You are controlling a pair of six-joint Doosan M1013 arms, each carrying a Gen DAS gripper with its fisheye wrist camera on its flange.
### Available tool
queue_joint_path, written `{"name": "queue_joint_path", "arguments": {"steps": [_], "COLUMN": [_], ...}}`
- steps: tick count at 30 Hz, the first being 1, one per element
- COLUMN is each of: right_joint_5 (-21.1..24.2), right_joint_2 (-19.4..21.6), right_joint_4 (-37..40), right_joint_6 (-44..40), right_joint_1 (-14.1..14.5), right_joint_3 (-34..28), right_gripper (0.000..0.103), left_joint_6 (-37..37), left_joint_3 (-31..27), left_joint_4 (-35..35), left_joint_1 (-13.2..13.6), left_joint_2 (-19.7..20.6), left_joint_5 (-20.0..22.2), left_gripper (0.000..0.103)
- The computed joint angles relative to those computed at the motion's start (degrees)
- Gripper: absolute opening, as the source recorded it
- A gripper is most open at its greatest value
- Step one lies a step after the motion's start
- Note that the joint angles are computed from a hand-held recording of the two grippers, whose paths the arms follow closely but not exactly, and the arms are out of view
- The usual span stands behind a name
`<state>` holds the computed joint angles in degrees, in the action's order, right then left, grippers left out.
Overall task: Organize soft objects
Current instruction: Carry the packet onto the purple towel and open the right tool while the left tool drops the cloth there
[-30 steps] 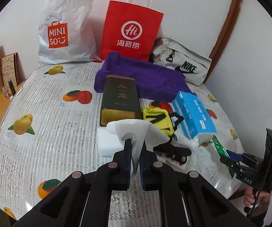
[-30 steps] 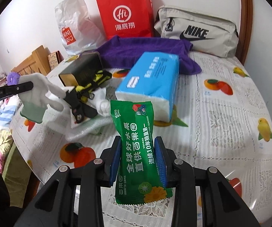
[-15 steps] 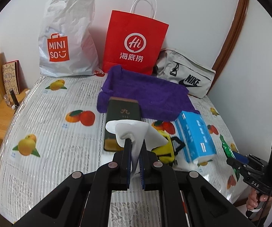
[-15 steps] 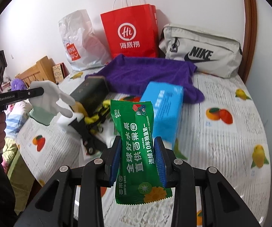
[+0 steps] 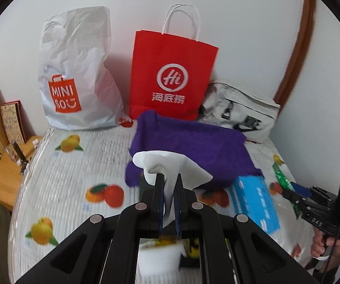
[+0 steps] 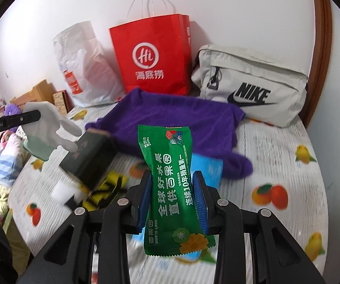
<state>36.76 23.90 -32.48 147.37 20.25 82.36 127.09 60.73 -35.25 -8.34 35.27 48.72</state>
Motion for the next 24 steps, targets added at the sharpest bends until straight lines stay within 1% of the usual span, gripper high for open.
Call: {"name": "queue_joint_path", "arguments": {"steps": [5, 10, 13, 17, 19, 22, 24], "right_joint_5": [2.39, 2.86, 3.0, 3.86, 4.03, 5.17, 5.56], "right_joint_2": [2.56, 4.79, 6.38, 8.85, 9.88, 12.13, 13.09], "right_joint_4": [0.29, 1.78, 2.77, 5.54, 6.24, 8.3, 9.12], "right_joint_6": [-1.72, -3.54, -4.94, -8.71, -9.93, -12.64, -13.99], "right_joint_1": [-1.64, -3.54, -4.77, -6.37, -6.93, -7.85, -8.13], "right_joint_3": [-4.0, -7.07, -9.21, -12.71, -14.05, -16.98, -18.0], "right_gripper": [0.034, 0.034, 0.034, 0.034, 0.034, 0.034, 0.034], "left_joint_6": [-3.88, -6.25, -7.42, -9.8, -11.2, -13.88, -15.82], "left_joint_3": [-7.09, -14.31, -19.74, -25.9, -30.97, -37.45, -43.25], "left_joint_4": [3.31, 4.31, 4.73, 6.2, 5.82, 7.6, 8.4], "left_joint_1": [-1.05, -1.93, -2.53, -3.4, -3.66, -4.12, -4.31], "left_joint_2": [4.4, 8.63, 11.67, 15.18, 18.04, 21.65, 24.83], "left_joint_5": [2.39, 5.6, 8.43, 10.01, 12.74, 15.78, 18.93], "left_gripper": [0.008, 0.008, 0.008, 0.008, 0.008, 0.008, 0.008]}}
